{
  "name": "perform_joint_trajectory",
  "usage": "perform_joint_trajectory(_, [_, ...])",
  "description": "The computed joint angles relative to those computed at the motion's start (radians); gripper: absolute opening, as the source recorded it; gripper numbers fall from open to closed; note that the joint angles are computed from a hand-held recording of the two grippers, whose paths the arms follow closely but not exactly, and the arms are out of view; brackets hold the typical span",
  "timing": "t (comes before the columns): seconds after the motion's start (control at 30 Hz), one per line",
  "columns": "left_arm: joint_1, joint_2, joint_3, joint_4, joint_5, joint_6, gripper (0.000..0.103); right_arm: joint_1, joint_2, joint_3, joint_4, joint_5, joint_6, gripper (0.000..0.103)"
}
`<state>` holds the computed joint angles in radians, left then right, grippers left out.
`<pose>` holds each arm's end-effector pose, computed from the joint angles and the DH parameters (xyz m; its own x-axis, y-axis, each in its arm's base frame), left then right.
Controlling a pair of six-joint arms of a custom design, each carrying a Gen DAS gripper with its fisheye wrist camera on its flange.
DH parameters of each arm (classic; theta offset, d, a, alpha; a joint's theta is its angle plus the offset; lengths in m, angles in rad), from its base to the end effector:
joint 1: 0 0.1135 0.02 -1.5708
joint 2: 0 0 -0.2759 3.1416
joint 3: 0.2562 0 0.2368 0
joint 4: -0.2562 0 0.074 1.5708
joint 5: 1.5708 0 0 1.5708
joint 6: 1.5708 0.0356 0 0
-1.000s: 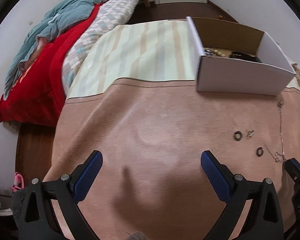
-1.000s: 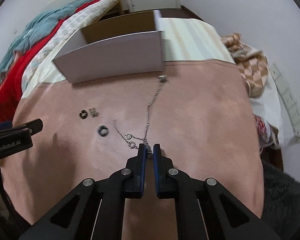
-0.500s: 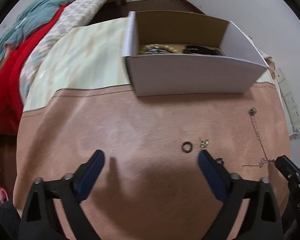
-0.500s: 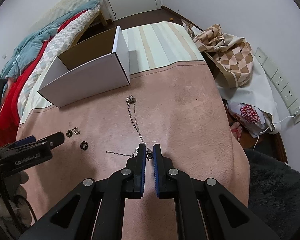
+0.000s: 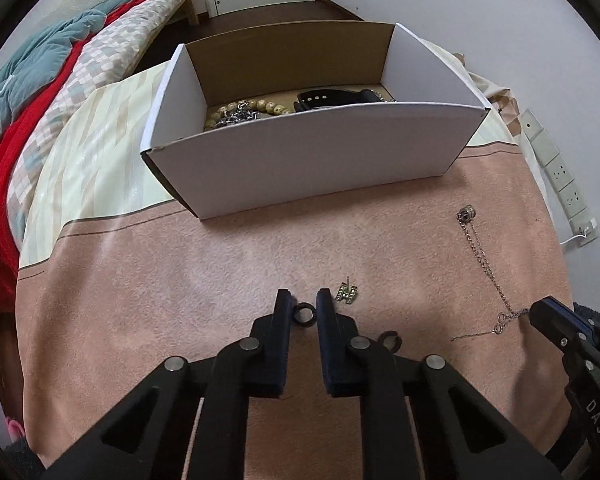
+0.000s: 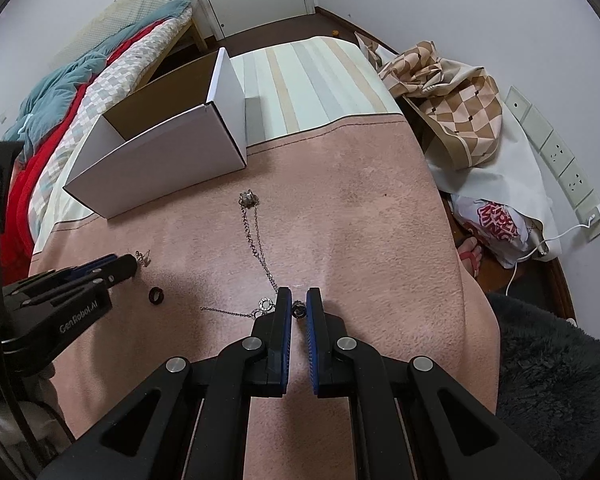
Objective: Organize jewelry
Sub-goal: 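Grasp a black ring with the left tool while the right tool holds the necklace, then carry the black ring and the necklace over the white box with both tools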
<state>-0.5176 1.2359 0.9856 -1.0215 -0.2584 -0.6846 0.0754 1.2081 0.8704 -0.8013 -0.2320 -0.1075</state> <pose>0.1766 -0.0901 0.2719 -0.9045 -0.1885 -0.3826 -0.2052 0.9787 0.0029 0.2024 0.0235 0.2535 -0.8822 -0.1714 -0.4385 -0.2654 0.9503 0.1627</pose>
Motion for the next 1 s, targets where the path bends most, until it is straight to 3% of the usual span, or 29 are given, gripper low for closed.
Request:
perform_joint_trajectory(0.4, [-0.043,-0.085,0.075,-0.109,-0.027,-0.039,0.010,0.011,-0.023,0.112,-0.087,-0.062,0.010,0.007])
perform_joint_trajectory(1.0, [0.052,-0.082,0.463,-0.293,-0.129,0.084,0.010,0.103,0.090,0.585,-0.224,-0.138,0.071,0.007])
